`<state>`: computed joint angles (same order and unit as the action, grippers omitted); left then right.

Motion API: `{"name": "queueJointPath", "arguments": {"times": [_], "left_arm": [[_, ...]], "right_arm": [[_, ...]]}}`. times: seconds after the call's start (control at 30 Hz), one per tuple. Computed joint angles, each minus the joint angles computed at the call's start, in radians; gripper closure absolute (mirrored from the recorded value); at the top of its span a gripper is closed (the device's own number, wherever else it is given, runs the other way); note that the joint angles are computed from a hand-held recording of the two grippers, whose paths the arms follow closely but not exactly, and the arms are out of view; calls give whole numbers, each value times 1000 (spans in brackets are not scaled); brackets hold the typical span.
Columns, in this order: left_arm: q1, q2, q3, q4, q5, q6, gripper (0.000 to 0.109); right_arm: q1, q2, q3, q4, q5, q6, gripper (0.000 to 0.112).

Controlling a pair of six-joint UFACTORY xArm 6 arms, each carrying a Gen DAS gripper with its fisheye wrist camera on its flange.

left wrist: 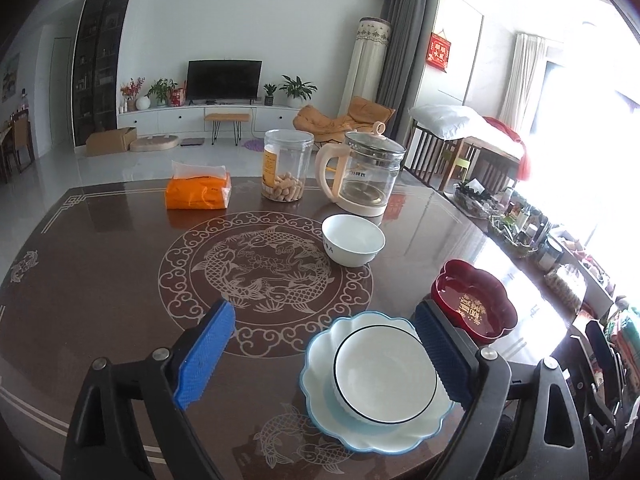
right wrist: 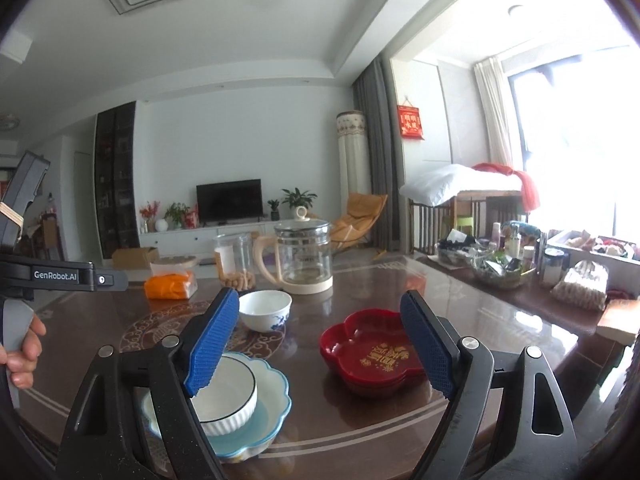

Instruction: Organize plates and bowls

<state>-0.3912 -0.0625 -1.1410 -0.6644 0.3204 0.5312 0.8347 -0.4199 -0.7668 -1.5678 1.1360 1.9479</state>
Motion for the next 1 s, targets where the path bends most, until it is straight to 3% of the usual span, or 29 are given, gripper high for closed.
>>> {"name": "queueJointPath", "arguments": {"times": [0.1,0.2,0.3,0.4,0.53,0.63,0.73,0.87,1.0], "left_arm": [[-3,-20,9,-36,7,41,17],[-1,-44,13,-183,39,136,17],[12,-51,5,-225,94,124,13],[11,-49,6,-57,93,8,11],[1,-62,51,225,8,-147,11],[0,-79,83,335,-39,-225,11],[11,-63,58,370,22,-269,10],[36,-41,24,260,94,-231,10],[59,-64,28,-73,80,-16,10]], "right_arm": [[-52,6,-10,58,-101,-58,27],[-46,6,2,23,-110,-49,26],[-87,13,5,-4,-218,-62,26],[-87,8,14,-10,-232,-43,26],[-47,-29,39,-36,-149,-1,26],[-25,-39,46,-17,-89,-9,26],[-5,-28,39,-9,-35,-21,26],[7,-12,25,22,0,-33,26],[14,-8,23,51,30,-33,26]]}}
